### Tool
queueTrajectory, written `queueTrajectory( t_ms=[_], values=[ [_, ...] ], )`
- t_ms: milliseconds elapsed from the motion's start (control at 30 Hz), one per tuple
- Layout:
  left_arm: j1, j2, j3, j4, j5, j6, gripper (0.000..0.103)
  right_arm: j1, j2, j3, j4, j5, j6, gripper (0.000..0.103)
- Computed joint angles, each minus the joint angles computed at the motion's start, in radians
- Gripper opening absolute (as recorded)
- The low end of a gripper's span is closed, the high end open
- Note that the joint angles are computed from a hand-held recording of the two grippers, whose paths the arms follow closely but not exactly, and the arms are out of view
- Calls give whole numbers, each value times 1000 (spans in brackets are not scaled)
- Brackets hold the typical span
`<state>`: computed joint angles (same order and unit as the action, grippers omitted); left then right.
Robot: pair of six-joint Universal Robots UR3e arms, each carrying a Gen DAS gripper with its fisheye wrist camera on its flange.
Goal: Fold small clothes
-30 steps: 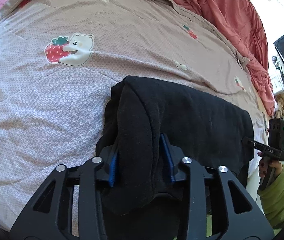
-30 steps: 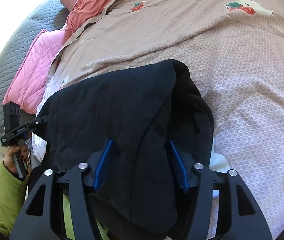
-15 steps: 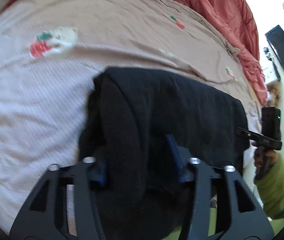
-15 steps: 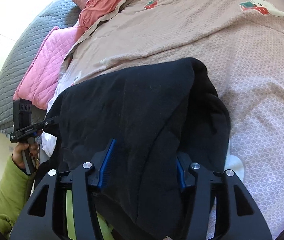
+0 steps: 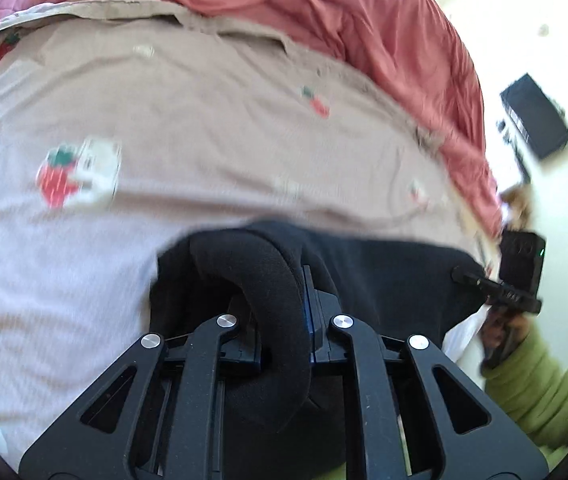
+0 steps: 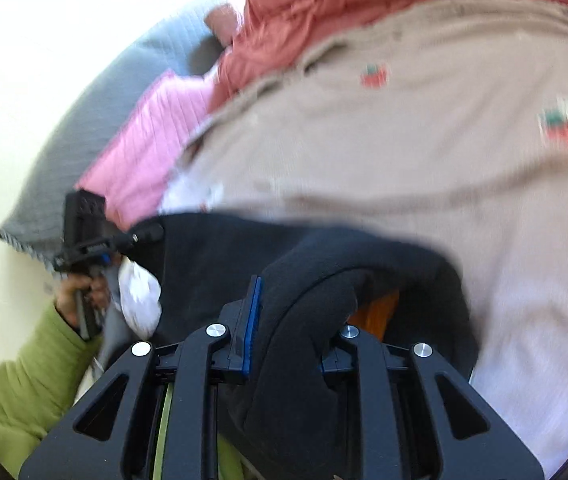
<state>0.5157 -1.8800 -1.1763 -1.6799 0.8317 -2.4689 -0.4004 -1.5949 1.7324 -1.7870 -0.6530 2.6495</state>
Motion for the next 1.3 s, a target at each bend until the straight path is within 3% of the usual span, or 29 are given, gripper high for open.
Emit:
queueTrajectory(
  t_ms=[133, 233, 267, 333, 400, 467, 533, 600, 633, 733, 800, 900, 967, 1033, 1100, 1133, 1167, 1200, 1233, 1300],
  values=[
    [-65, -314, 370, 14, -29, -267, 8, 63, 318, -257, -253, -27, 313, 19],
    [-78, -529, 592, 30, -32, -496, 16, 97, 544, -452, -297, -88, 537, 26],
    [-76, -574, 628, 24, -39, -549, 21, 103, 598, -494, -288, -103, 594, 32],
    [-58, -622, 597, 65, -99, -645, 27, 104, 688, -547, -272, -131, 705, 33],
    [-39, -593, 506, 122, -145, -654, 31, 84, 697, -494, -332, -88, 770, 34],
    [-23, -566, 473, 117, -167, -577, 44, 60, 676, -451, -346, -37, 754, 40],
    [1, -519, 429, 157, -160, -524, 54, 25, 632, -381, -415, -30, 752, 55],
    [19, -484, 404, 208, -135, -488, 55, -13, 580, -321, -478, -63, 771, 76],
    [22, -463, 394, 235, -91, -467, 55, -24, 534, -312, -473, -136, 751, 76],
    [12, -326, 246, 345, 46, -360, 58, -1, 390, -253, -470, -240, 546, 76],
    [12, -232, 98, 421, 76, -270, 62, 44, 287, -182, -475, -299, 408, 86],
    [-29, -98, -137, 560, 151, -184, 64, 227, 100, 10, -538, -401, 175, 91],
    [-59, -39, -266, 663, 224, -185, 64, 321, 56, 92, -568, -402, 96, 92],
    [-104, -10, -365, 766, 319, -198, 64, 472, 65, 156, -674, -525, 66, 92],
    [-114, 0, -406, 793, 337, -194, 64, 606, 160, 139, -762, -667, 49, 92],
    [-119, -3, -406, 789, 335, -191, 64, 659, 207, 130, -795, -754, 25, 90],
    [-125, -3, -406, 789, 338, -186, 64, 697, 240, 126, -824, -829, 1, 69],
    [-133, -1, -404, 796, 347, -180, 65, 695, 257, 110, -810, -838, -27, 33],
    [-135, 3, -400, 795, 347, -173, 65, 672, 250, 90, -770, -814, -21, 22],
    [-142, -1, -375, 785, 344, -182, 66, 582, 251, -10, -662, -736, -4, 11]
  ],
)
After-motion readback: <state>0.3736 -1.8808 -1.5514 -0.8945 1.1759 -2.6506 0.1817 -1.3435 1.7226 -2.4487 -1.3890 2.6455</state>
